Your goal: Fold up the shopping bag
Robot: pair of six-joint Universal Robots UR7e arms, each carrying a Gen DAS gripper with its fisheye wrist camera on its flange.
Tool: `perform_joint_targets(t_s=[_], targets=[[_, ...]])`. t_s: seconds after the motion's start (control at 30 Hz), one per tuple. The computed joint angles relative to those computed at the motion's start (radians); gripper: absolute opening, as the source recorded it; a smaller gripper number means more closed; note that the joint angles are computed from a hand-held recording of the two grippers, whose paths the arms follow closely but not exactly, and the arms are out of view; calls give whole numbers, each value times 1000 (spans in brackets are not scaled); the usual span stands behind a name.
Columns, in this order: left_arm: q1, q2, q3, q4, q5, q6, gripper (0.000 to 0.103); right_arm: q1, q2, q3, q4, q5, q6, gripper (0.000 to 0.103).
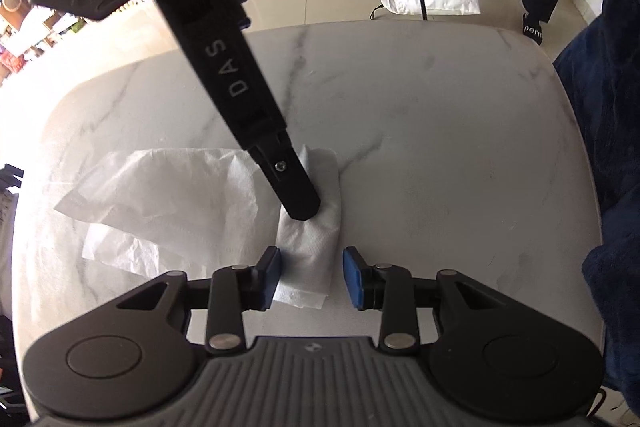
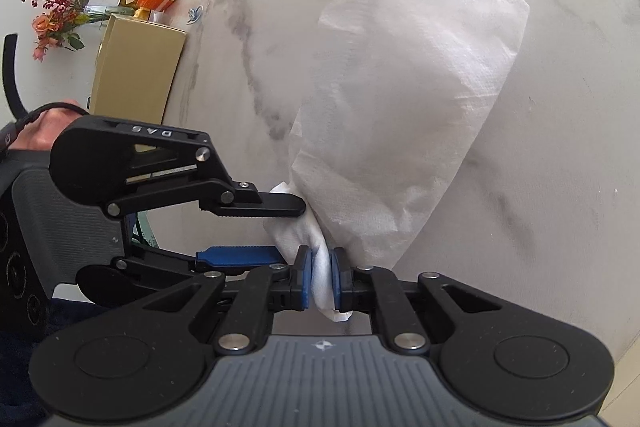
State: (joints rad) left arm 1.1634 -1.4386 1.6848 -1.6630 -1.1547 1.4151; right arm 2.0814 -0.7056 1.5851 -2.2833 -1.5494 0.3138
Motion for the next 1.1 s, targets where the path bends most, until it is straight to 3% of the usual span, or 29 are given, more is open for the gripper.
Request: perform_joint_targets(t_s=[0.1,0.17,0.23,0.3,0.43,0.6,0.83,0.9,1.1], targets=[[12,40,-70,64,-14,-23,27,15,-2,5,-20,-26,-12,17],[18,59,-98,84,-20,-35,25,47,-5,10,-46,-86,-44,27],[23,84,-139,124,-27,-61,25,88,-8,16,-67,-159,-95,47],[25,103,-174,159,-34,-83,25,146,-13,45,-138,-257,-176,53],[36,159,-255,239,-48,-158,25,229,-13,119,-314,-368,-285,52],[47,181,-289,265,-62,-209,25,309,51,119,-324,-551,-451,50],[61,199,-318,282,-77,-236,24,321,99,116,-373,-664,-533,43],[63,192,-311,270,-78,-233,24,312,96,121,-389,-662,-535,32],[69,170,-287,227,-83,-221,24,262,62,121,-360,-561,-528,24]])
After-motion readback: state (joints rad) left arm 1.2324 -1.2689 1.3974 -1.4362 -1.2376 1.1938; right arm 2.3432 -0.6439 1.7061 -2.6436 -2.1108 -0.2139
